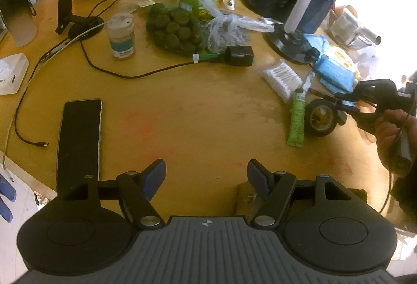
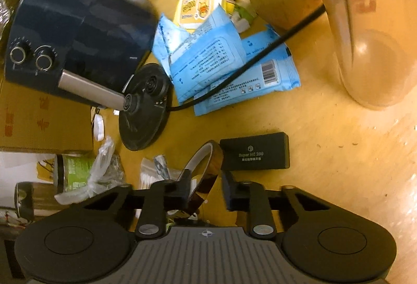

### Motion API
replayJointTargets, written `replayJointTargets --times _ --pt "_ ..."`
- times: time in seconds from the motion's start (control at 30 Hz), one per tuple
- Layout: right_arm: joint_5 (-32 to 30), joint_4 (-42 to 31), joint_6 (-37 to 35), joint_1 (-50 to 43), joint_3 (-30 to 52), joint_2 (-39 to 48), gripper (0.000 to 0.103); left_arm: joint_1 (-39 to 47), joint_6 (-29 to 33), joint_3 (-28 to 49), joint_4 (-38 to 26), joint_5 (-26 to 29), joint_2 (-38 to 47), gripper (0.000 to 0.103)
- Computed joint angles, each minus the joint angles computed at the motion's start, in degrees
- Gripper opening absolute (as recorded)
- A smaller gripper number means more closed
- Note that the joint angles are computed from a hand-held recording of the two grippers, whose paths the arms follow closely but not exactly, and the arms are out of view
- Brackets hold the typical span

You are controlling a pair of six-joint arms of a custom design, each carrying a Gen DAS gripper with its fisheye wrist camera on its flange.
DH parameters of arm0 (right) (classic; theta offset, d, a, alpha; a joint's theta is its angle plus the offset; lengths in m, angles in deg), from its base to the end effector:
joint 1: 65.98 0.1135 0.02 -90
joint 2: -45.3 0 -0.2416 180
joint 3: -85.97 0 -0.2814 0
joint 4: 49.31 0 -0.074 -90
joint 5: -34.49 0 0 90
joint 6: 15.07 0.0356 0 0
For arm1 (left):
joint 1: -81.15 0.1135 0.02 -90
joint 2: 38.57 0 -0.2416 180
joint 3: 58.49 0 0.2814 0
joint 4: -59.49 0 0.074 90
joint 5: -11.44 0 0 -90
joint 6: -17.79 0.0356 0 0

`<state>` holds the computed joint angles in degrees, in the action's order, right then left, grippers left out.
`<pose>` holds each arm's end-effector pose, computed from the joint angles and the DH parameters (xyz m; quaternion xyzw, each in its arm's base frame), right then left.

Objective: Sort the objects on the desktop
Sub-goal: 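Lift the amber tape ring with the right gripper and carry it toward the box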

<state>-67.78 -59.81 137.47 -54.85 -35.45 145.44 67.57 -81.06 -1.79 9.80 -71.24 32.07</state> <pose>0.3321 0.0731 0.0788 0.3765 0.8623 0.2747 0.1981 0.2532 -0.0658 0.1757 0.0546 0.9702 -0.1052 0.2112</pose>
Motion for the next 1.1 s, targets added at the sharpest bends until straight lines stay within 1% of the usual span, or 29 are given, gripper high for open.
replayJointTargets --times 0.13,0.2,0.27,0.47,0.7,0.9,1.1 --pt "0.5 1.7 0.5 0.3 -0.7 -0.4 0.019 0.1 0.3 0.0 -0.1 0.2 0.0 0.069" --pt "0.2 2.6 -0.1 0.1 -1.0 -0.9 0.015 -0.1 0.4 0.1 0.0 0.4 0.1 0.069" --pt "-0.4 3.8 -1.2 -0.1 -1.4 -1.5 0.013 -0.2 0.5 0.0 0.1 0.5 0.2 0.069" --pt "-0.7 4.5 -4.3 -0.2 -2.5 -4.0 0.013 -0.8 0.7 0.1 0.4 0.8 0.1 0.069" --pt "0.9 3.0 -9.4 0.3 -4.1 -8.3 0.013 -1.1 1.0 0.1 0.5 1.1 -0.2 0.069" --pt "4.8 -0.1 -16.3 2.3 -5.1 -12.6 0.013 -1.3 1.4 0.0 0.6 1.3 -0.6 0.069" --pt "11.7 -4.6 -25.7 5.8 -5.7 -16.9 0.013 -1.7 1.8 0.1 0.8 1.8 -0.6 0.069"
